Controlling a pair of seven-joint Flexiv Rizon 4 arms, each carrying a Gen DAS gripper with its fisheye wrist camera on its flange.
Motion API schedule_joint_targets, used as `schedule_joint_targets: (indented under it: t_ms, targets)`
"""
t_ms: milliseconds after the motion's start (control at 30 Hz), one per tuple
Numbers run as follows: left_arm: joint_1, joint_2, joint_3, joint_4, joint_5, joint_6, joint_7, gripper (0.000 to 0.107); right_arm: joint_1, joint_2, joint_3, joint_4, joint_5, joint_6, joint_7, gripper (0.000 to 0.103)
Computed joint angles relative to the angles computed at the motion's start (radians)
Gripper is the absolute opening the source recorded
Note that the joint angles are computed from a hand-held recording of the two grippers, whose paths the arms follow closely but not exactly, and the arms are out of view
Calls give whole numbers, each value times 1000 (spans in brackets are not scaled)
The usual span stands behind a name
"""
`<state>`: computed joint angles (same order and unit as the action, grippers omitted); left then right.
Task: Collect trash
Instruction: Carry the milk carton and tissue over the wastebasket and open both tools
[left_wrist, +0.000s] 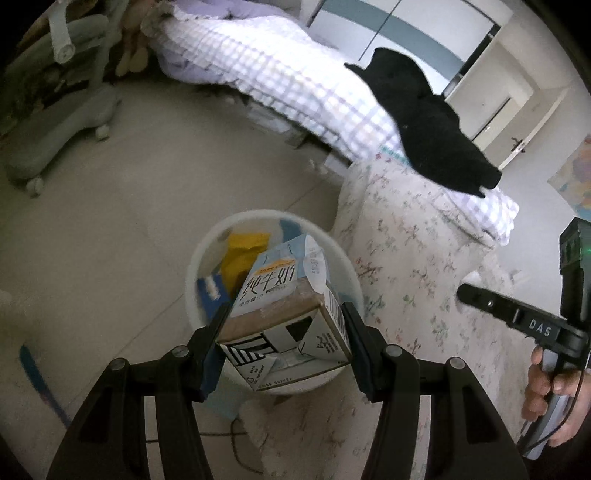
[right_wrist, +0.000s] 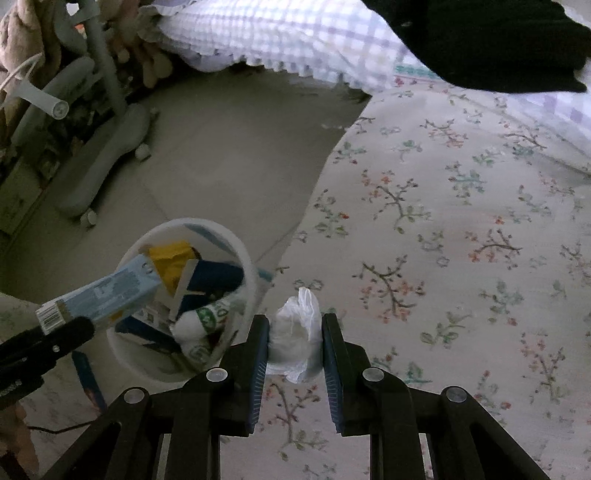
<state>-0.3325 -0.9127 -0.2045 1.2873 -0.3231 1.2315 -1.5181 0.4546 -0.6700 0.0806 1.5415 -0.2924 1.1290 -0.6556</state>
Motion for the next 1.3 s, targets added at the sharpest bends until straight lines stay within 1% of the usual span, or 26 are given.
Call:
schedule_joint_targets:
  t_ms: [33, 67, 100, 133, 167, 333, 500, 600, 700, 767, 900, 1033, 1100, 1133, 1167, 1200, 1233, 1300]
  targets:
    - [-1, -9, -2, -10, -1, 7, 1, 61, -1, -2, 1, -4, 2, -2, 1, 25]
    - [-6, -14, 8, -25, -1, -8, -10, 62, 0, -3, 0, -6, 3, 0, 4, 25]
    - [-28, -23, 46, -54, 6, -46, -49, 70, 2, -4, -3, -7, 3, 2, 9, 25]
    - [-53, -28, 93, -82, 23, -84, -98, 81, 5, -4, -5, -7, 2, 1, 13, 25]
    - [-62, -33, 109, -99, 39, -101, -120, 85, 6, -4, -7, -7, 0, 0, 16, 25]
    - [-84, -13, 170, -109, 118, -144, -216, 87, 5, -7, -2, -14, -3, -8, 10, 25]
    - [-76, 44, 204, -48, 182, -195, -304, 92, 7, -41, 16, -64, 2, -30, -22, 25]
    - [-57, 78, 194, 5, 201, -190, -323, 92, 11, -78, 31, -118, 15, -52, -51, 25]
    - [-51, 106, 198, 42, 224, -186, -337, 92, 15, -118, 46, -177, 35, -70, -81, 25]
    - [-56, 116, 207, 50, 244, -190, -350, 93, 19, -142, 53, -212, 50, -77, -97, 25]
    - [-55, 128, 210, 63, 263, -201, -370, 99, 27, -179, 60, -269, 77, -81, -120, 25]
    - [-60, 133, 218, 63, 284, -204, -388, 101, 34, -213, 70, -321, 102, -80, -143, 26]
    - [-63, 138, 223, 63, 298, -205, -396, 102, 32, -230, 83, -345, 122, -66, -160, 30]
    - [-65, 140, 226, 63, 304, -207, -400, 102, 27, -238, 96, -353, 138, -47, -170, 35]
    - [-67, 142, 228, 63, 310, -208, -405, 102, 21, -243, 108, -358, 155, -37, -179, 41]
    - [-66, 145, 227, 66, 313, -207, -405, 102, 22, -241, 107, -354, 167, -24, -175, 54]
    - [-66, 148, 226, 68, 317, -207, -406, 102, 30, -237, 96, -348, 169, -14, -165, 58]
    - [-69, 154, 226, 74, 326, -200, -409, 102, 41, -222, 76, -334, 161, -13, -154, 59]
